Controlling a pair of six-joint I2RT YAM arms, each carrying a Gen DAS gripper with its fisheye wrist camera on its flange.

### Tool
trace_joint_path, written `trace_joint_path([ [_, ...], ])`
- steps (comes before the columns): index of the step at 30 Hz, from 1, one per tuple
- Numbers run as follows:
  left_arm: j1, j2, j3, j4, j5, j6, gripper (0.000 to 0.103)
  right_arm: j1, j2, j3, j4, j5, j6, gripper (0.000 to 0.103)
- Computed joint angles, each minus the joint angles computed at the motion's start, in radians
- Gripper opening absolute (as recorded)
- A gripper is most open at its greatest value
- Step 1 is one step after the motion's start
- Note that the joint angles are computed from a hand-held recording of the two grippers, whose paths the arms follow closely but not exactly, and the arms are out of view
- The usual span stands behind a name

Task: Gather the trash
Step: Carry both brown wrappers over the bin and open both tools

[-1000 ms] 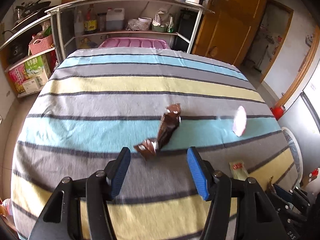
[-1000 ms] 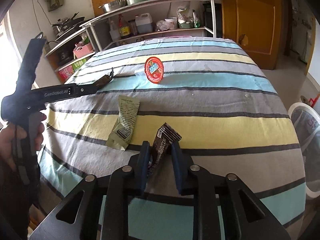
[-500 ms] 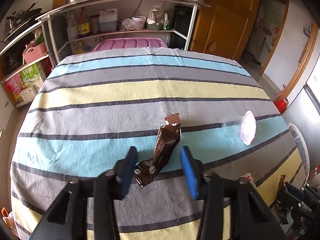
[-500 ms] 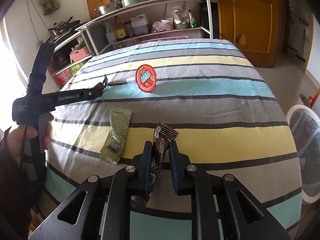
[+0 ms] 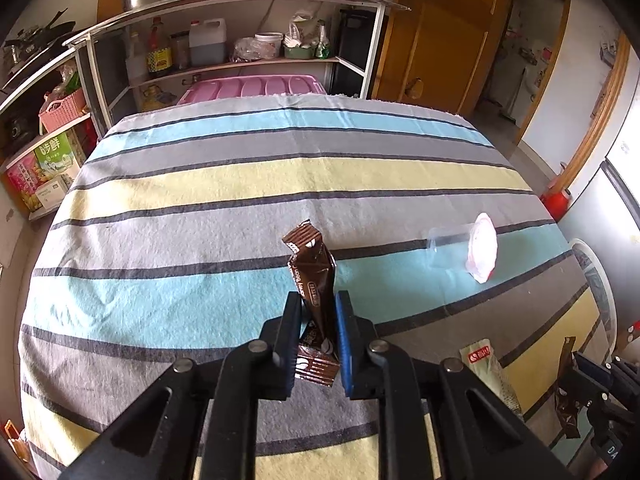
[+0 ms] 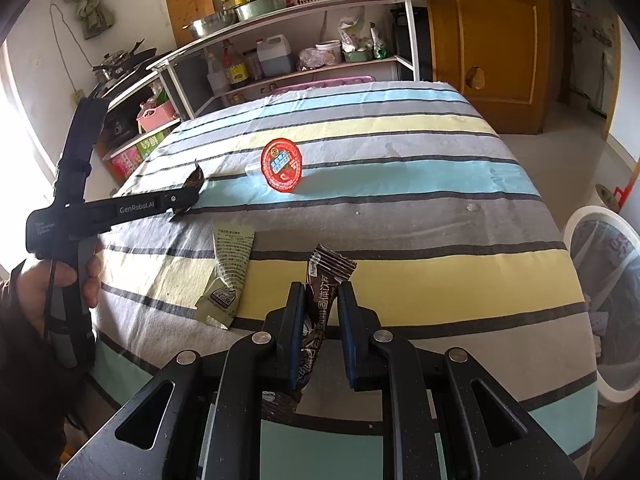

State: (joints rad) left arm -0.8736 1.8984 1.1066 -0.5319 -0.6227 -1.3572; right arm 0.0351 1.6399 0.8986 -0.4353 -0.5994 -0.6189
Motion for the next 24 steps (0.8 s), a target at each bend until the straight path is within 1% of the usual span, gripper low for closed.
trace_joint_path([
  [10, -0.049, -0.002, 0.061, -0.074, -0.046, -0.025, 0.018, -0.032, -0.018, 0.006, -0.016, -0.031, -0.008, 0.017],
  [18, -0.087, 0.028, 0.162, -0.136, -0.073, -0.003, 0.018, -0.079, -0.031, 0.018, -0.032, -0.071, -0.016, 0.017],
  [24, -0.099, 0.063, 0.250, -0.166, -0.087, 0.035, 0.018, -0.125, -0.036, 0.044, -0.054, -0.098, -0.021, 0.017],
])
